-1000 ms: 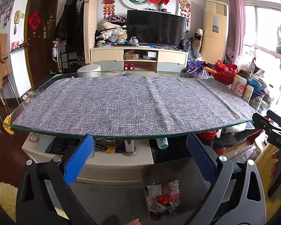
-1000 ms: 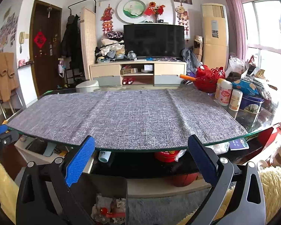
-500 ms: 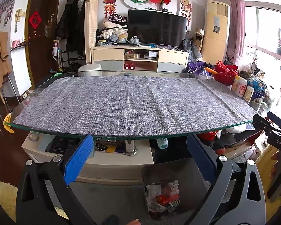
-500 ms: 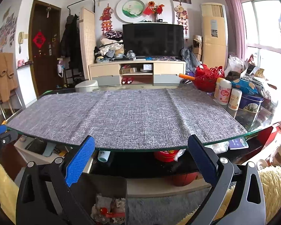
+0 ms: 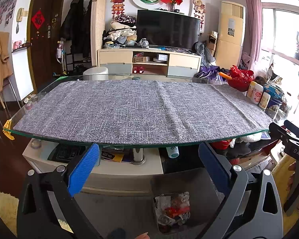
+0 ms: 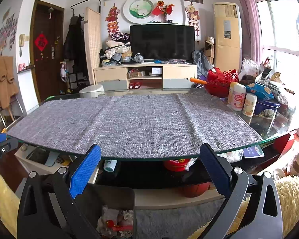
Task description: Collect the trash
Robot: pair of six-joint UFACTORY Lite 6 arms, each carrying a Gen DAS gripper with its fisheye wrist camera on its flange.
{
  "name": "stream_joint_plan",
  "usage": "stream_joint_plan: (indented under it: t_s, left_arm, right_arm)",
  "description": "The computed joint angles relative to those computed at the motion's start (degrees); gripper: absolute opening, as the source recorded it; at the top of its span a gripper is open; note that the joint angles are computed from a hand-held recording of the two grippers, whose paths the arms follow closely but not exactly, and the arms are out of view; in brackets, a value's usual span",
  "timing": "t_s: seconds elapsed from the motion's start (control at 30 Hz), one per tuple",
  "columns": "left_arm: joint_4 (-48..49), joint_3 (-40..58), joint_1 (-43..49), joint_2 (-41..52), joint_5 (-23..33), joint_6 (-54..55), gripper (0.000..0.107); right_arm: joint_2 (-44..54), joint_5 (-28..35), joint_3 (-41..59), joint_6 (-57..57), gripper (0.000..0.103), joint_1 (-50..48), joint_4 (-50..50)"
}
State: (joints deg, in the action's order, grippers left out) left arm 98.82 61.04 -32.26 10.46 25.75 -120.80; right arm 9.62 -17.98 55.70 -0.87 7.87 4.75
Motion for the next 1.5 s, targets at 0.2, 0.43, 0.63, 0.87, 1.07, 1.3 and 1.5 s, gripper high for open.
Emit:
stream_joint_plan:
  t_s: [0.2, 0.43, 0.63, 0.87, 1.07, 1.3, 1.5]
  left_arm:
    - [0.1, 0.0, 0.0, 0.0, 0.0, -0.1, 0.095]
    - [0.0, 0.0, -0.1, 0.0, 0.1, -0.1, 0.095]
    - [0.1, -0.1, -0.1, 0.0, 0.0, -0.2, 0.095]
    - [-1.0, 0.3, -0.4, 0.1, 0.4, 0.6, 0.095]
    - [-0.7, 0.2, -0.4, 0.0, 0.4, 0.2, 0.095]
    - [-0.6, 0.1, -0.3, 0.0, 0.3, 0.1, 0.095]
    - [-1.8, 0.4, -0.6, 0.1, 0.8, 0.7, 0.095]
  right_arm:
    - [0.2, 0.2, 0.2, 0.0, 0.100, -0.1, -0.1]
    - [0.3, 0.4, 0.4, 0.5, 0.100, -0.3, -0.5]
    - [0.1, 0.2, 0.1, 0.5, 0.100, -0.4, -0.5]
    - [0.3, 0.2, 0.1, 0.5, 0.100, -0.5, -0.4]
    - [0.4, 0.2, 0.2, 0.7, 0.100, -0.5, -0.7]
    - [0.3, 0.3, 0.1, 0.5, 0.100, -0.4, -0.4]
    - [0.3, 0.2, 0.1, 0.3, 0.100, -0.4, -0.1]
